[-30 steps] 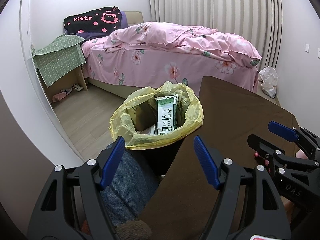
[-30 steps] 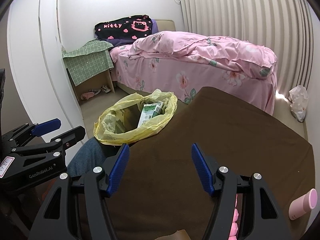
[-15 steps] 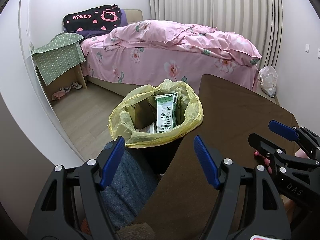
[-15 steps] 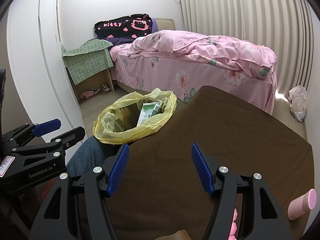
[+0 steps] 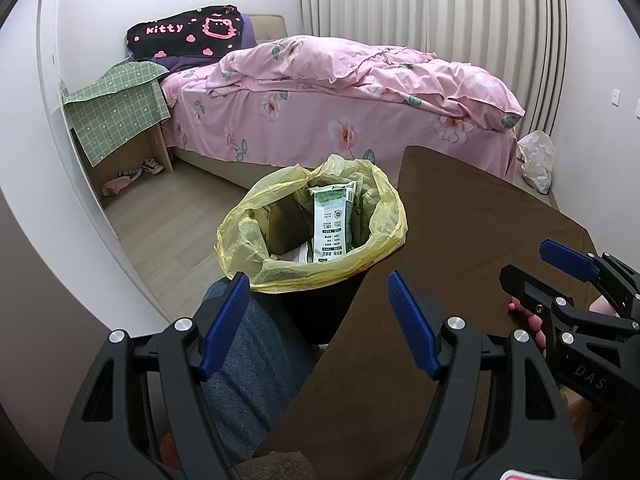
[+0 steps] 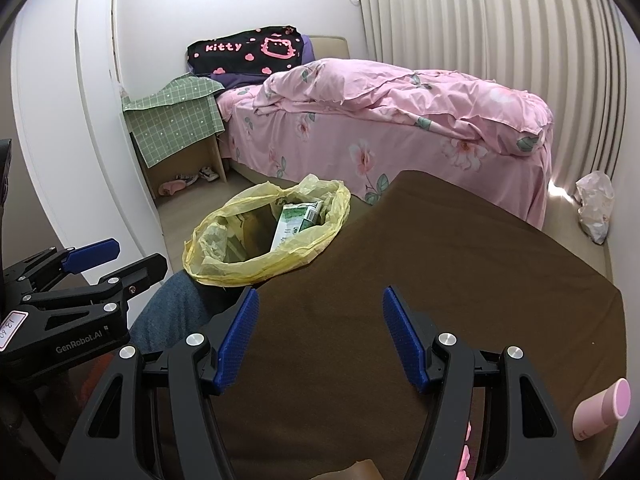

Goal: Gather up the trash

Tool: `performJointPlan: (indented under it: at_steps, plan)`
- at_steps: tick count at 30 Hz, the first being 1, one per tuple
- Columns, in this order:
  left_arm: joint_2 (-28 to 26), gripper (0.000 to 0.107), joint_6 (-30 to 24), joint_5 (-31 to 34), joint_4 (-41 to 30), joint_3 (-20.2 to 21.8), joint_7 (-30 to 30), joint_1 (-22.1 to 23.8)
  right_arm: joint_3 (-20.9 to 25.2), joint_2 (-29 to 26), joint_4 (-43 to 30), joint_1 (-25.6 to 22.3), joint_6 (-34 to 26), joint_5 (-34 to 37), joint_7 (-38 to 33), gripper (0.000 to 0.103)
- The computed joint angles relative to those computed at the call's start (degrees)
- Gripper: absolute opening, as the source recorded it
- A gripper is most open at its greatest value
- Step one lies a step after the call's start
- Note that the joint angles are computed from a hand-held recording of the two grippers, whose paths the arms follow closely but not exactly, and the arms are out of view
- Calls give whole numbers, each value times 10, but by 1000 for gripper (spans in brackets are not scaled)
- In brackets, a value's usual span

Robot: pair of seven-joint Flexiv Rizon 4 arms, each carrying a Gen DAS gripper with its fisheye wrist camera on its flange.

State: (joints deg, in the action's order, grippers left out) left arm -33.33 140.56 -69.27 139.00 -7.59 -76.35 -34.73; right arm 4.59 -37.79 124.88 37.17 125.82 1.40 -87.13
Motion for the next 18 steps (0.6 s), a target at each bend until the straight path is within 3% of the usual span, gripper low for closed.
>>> performJointPlan:
  at_steps: [7,11,14,16,18]
  plan:
    - [0,68,6,5,5,0,-10,0,-4,3,4,-1,-1,1,-8,61]
    - [6,68,1,47,15,4,-35,12,-7,5,5,2,-5,4,-12,61]
    - [12,68,-47,140,17,7,-69,47,-27,12,10,19,-10,23,-28,61]
    - [3,69,-103,141,-14,13,-41,41,-54,11,16,32,-1,62,-38,61]
    - [-12,71,-141,150,-41,20,-28,35,-65,1,19,13,0,80,-38,61]
